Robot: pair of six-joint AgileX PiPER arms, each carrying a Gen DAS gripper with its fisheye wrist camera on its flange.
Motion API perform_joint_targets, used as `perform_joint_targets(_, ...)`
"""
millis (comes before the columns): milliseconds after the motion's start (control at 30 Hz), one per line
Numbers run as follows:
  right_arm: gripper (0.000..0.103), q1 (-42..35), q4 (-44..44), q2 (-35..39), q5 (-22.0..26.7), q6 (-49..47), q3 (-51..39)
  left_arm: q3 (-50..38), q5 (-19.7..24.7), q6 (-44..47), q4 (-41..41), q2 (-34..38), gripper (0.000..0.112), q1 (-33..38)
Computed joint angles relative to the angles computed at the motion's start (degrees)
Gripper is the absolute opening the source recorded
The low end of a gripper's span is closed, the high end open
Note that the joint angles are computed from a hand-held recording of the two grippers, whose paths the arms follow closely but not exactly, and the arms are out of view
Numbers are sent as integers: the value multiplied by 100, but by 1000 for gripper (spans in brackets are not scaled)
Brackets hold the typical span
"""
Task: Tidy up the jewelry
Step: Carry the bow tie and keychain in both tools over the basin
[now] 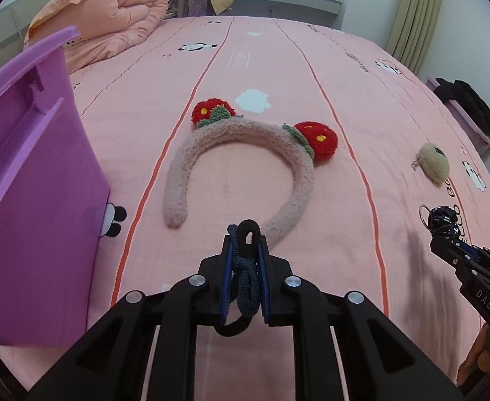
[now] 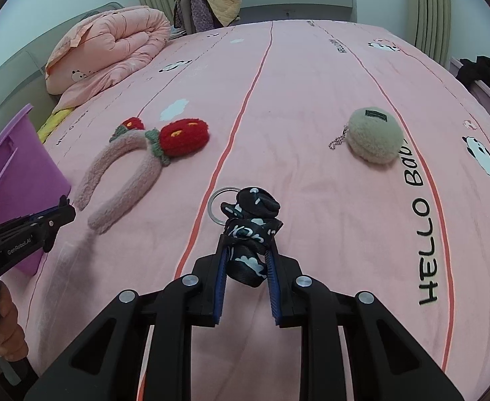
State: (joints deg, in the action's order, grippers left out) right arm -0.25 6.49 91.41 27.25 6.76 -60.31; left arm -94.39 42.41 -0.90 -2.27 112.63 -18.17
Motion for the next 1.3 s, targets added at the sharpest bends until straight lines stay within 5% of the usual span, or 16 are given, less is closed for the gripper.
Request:
perform_joint_targets(400, 21, 715, -956, -1511, 666, 1114, 407, 1599, -332, 93, -183, -1719, 14, -32)
perform_joint_targets(700, 21, 1590, -1789, -1913, 1227, 1933, 39, 2041, -416, 303, -480, -2646, 14, 199)
perform_joint_targets(1033, 21, 2532, -2226, -1379, 1559, 2247, -976, 1962, -183, 1044, -1383, -3097, 14, 1185)
perform_joint_targets(1300, 21, 2973, -1686, -87, 1637, 1679, -2881, 1391, 73, 1556, -1800, -2840, 14, 2269)
